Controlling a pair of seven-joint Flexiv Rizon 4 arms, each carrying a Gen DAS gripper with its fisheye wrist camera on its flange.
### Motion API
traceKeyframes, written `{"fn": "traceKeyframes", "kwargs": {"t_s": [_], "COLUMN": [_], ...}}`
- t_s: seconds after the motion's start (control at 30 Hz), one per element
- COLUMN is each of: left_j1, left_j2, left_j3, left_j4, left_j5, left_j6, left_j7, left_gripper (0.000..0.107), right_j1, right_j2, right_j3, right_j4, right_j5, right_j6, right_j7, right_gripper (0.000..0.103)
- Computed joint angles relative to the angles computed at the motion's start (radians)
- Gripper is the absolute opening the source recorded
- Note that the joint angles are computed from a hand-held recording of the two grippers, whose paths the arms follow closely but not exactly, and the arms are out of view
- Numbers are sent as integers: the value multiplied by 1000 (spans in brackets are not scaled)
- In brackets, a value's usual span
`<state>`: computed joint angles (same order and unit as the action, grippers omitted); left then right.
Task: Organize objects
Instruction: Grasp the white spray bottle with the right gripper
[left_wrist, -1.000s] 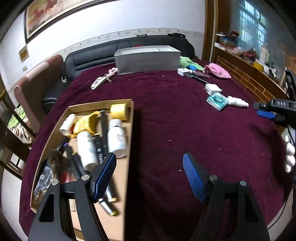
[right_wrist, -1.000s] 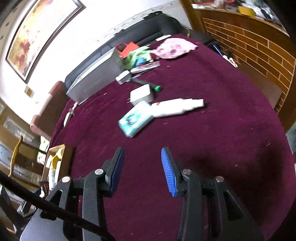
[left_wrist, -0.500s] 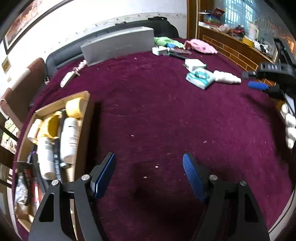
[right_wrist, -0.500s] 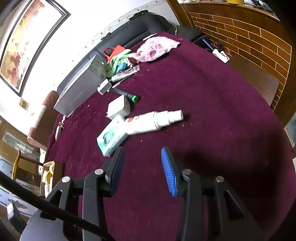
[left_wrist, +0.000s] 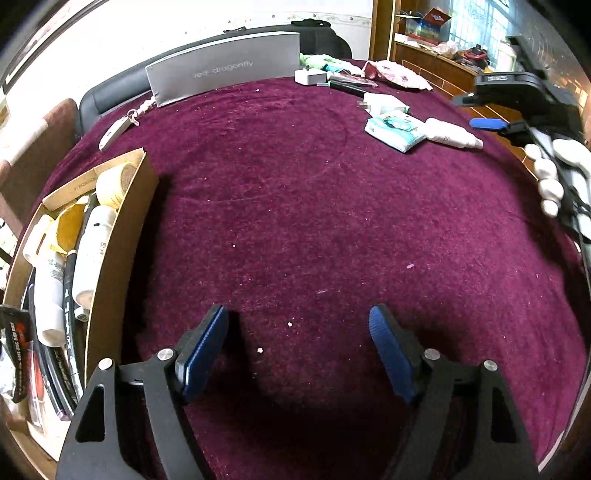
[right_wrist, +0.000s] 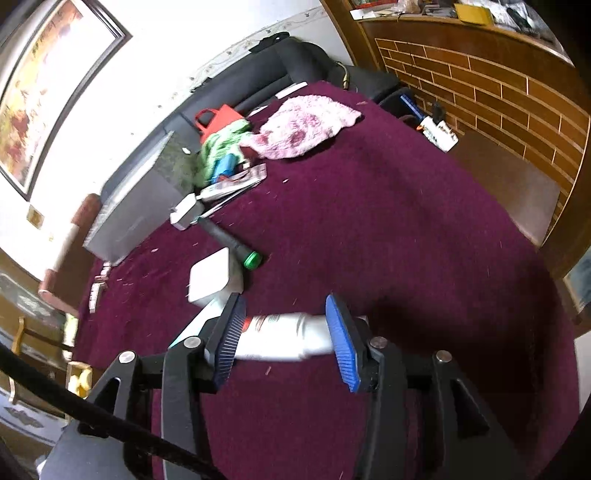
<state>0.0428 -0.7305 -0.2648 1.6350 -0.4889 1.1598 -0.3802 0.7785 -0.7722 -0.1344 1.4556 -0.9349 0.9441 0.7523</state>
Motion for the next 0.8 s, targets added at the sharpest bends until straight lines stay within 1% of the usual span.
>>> {"fn": "traceKeyframes", "kwargs": {"t_s": [0.07,0.1,0.17,0.3,0.4,0.47,0.53,0.6,0.67,0.73,0.8], "left_j1": [1,0,5,12,16,11,4,5,5,5,4], "left_j2": [-2,-3,-4,-5,-5,-6,-6,-6,-5,-6,-6], "left_j3": [-1,-1,-7,-18,-23,-14,-4,-5,-6,-5,-4], "left_j4": [0,-1,1,6,10,4,1,2,3,2,1], "left_j5": [-1,-1,-5,-12,-17,-11,0,-2,-3,-4,-4], "left_j6": [6,8,11,17,22,7,-3,-3,-3,-4,-3], "left_j7": [0,-2,3,12,19,14,13,13,14,13,10], "left_gripper": [78,79,81,83,88,97,101,101,101,101,101], "right_j1": [-33,-43,-52,-30,-11,-1,15,26,31,45,64], "right_j2": [-23,-32,-47,-65,-80,-95,-109,-125,-145,-161,-170], "right_j3": [33,43,47,15,13,26,33,46,56,48,41], "right_j4": [-33,-43,-48,-37,-55,-88,-128,-171,-209,-233,-260], "right_j5": [55,79,110,122,148,178,203,230,254,267,272], "right_j6": [-8,-1,44,183,217,193,138,77,44,27,-28], "right_j7": [-73,-96,-119,-118,-166,-227,-282,-340,-383,-396,-411], "right_gripper": [44,44,45,45,45,45,45,45,46,48,49]}}
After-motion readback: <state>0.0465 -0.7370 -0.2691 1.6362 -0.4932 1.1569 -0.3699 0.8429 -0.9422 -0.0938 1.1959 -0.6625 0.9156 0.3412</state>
